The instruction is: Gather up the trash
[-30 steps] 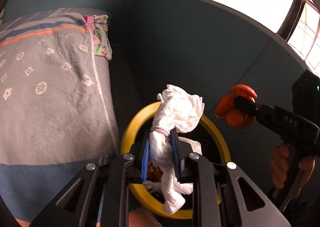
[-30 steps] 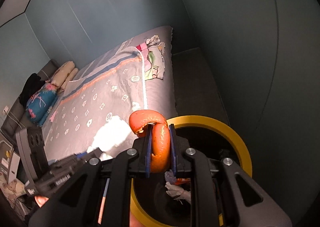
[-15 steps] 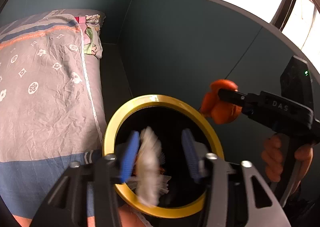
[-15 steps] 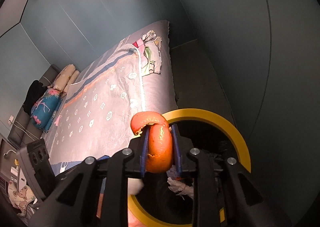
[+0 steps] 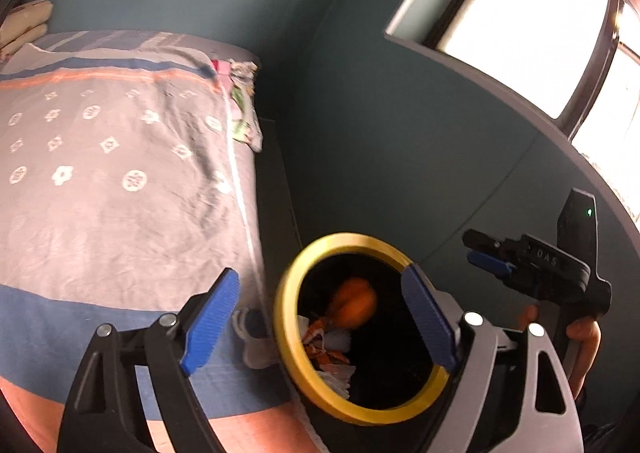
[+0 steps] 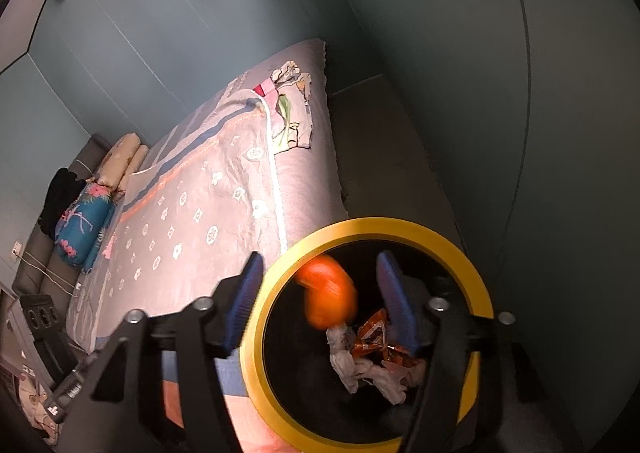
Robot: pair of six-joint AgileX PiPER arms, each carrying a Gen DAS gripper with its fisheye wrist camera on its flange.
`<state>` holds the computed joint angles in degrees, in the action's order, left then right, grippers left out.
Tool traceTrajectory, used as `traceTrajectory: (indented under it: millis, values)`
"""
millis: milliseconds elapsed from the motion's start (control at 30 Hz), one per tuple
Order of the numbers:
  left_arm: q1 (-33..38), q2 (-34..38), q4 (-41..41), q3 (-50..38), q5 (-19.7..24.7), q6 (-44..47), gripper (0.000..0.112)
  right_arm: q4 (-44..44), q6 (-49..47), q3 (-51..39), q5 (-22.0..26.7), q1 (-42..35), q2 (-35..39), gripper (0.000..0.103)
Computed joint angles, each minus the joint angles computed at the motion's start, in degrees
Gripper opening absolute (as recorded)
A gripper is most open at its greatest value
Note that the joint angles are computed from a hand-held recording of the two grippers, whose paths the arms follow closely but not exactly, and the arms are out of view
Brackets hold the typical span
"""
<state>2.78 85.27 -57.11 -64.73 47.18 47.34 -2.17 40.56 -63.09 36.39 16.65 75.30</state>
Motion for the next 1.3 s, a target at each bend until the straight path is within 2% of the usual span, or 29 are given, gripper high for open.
traceTrajectory:
  millis: [67, 233, 300, 367, 467, 533, 600, 700, 733, 833, 900, 1000, 1100, 1300]
  values:
    - [2.1, -1.8, -0.6, 1.2, -0.7, 1.0, 0.084, -2.7, 2.5, -0.5, 0.4, 1.4, -0.1, 0.060]
    - [7.5, -8.3, -1.9, 5.5, -4.8, 5.1, 0.095, -17.5, 15.3, -3.0, 2.2, 8.7, 1.3, 0.063]
    - [8.9, -10.9, -1.6, 6.9, -6.9, 6.3, 0.095, -22.4, 19.6, -4.2, 2.9, 11.6, 2.3, 0.068]
    - [10.9, -14.0, -1.1, 8.7, -9.1, 7.7, 0.095, -25.8, 22.9, -5.7, 2.1, 14.7, 4.0, 0.080]
    - [14.6, -17.9, -0.3, 10.4, -10.4, 8.5, 0.095, -28.0, 23.8, -8.5, 1.8, 17.3, 6.6, 0.093]
    - [17.0, -20.3, 0.3, 11.6, -11.5, 8.6, 0.095, -29.0, 23.2, -11.7, 1.7, 20.7, 9.2, 0.095]
    - [20.6, -22.9, -1.4, 13.0, -11.4, 11.0, 0.095, -30.9, 22.1, -16.3, 5.3, 24.3, 12.4, 0.095]
    - [25.2, -27.7, -2.4, 15.8, -13.8, 12.8, 0.095, -38.2, 27.1, -19.4, 6.2, 29.8, 15.4, 0.095]
    - [26.2, -28.9, -1.7, 16.1, -14.1, 12.0, 0.095, -41.8, 30.4, -20.6, 7.9, 32.0, 16.6, 0.095]
    - [31.8, -31.6, -2.4, 16.3, -10.8, 11.2, 0.095, -50.0, 37.8, -23.6, 14.5, 37.7, 19.8, 0.095]
    - [34.7, -33.6, -2.9, 16.9, -9.4, 10.8, 0.095, -54.5, 42.6, -24.4, 16.8, 41.0, 21.1, 0.095]
    - [38.0, -38.7, -3.4, 20.0, -9.9, 10.9, 0.095, -62.4, 47.0, -26.3, 23.7, 48.0, 23.9, 0.095]
    - [39.4, -42.6, -0.1, 21.7, -10.8, 7.2, 0.095, -66.5, 49.9, -25.0, 25.4, 51.6, 23.3, 0.095]
    - [50.9, -46.7, -4.7, 23.4, -0.7, 9.6, 0.095, -71.9, 53.8, -23.9, 30.2, 56.7, 23.0, 0.095]
